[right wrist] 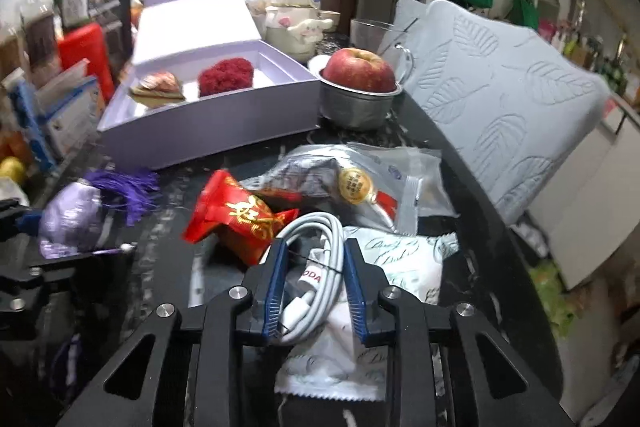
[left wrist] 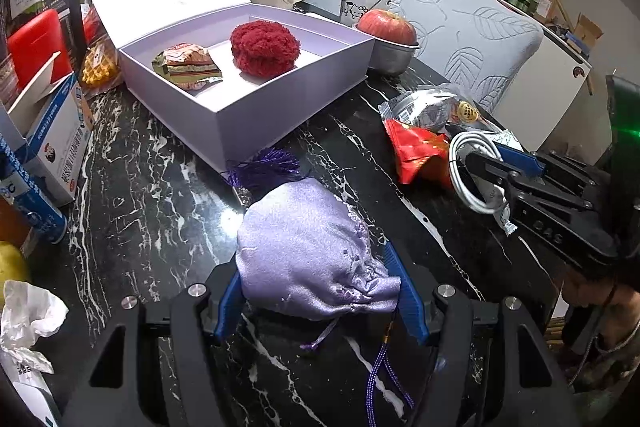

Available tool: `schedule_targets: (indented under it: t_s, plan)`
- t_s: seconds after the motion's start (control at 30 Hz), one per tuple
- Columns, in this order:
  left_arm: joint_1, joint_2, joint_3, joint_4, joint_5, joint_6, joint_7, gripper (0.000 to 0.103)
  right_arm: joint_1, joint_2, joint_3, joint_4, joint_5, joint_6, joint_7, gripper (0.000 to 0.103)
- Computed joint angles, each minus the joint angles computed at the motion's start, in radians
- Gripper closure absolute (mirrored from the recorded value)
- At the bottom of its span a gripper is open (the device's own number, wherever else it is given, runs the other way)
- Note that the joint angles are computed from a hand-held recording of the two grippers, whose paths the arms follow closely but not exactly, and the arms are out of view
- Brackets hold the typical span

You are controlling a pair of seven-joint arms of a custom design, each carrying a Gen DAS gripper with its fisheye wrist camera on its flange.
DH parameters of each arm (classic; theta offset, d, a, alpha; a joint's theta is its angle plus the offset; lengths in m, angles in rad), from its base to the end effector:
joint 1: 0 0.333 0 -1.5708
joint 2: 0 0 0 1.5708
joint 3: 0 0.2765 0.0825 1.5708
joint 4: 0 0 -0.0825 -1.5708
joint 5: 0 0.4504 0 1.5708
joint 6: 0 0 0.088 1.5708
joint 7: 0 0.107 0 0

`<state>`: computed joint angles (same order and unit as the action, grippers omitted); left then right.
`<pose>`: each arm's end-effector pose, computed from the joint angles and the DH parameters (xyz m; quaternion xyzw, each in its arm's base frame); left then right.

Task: Organize soft objects
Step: 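Grasp the white cable with the right gripper while the left gripper holds the pouch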

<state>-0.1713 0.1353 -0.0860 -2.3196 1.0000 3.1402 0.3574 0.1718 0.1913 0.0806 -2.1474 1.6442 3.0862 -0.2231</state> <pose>0.5353 -0.2178 0.2482 -0.6529 0.6786 -0.2894 0.1718 0.5926 0.0688 0.2525 -0.7705 0.5010 -0.2393 0.3132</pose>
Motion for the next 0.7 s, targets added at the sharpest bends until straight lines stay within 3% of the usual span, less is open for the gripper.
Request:
schedule_targets:
  t_s: [0.23,0.4,0.47,0.7]
  plan:
    - [-0.008,-0.029,-0.009,-0.028,0.028,-0.010,-0.021,0.039,-0.003,-0.107,-0.014,-0.127,-0.010,-0.115,-0.045,0.075]
    - [-0.008,-0.073,-0.018,-0.054,0.160,-0.038,-0.148,0.039,0.000,-0.135,-0.032,-0.184,-0.111,-0.177,0.079,0.075]
    - [0.007,-0.086,-0.032,-0.072,0.150,-0.028,-0.146,0.039,-0.004,-0.150,-0.039,-0.202,-0.112,-0.202,0.102,0.080]
    - [0.033,-0.135,-0.066,-0.131,0.142,-0.016,-0.157,0.039,-0.025,-0.204,-0.075,-0.265,-0.227,-0.338,0.257,0.080]
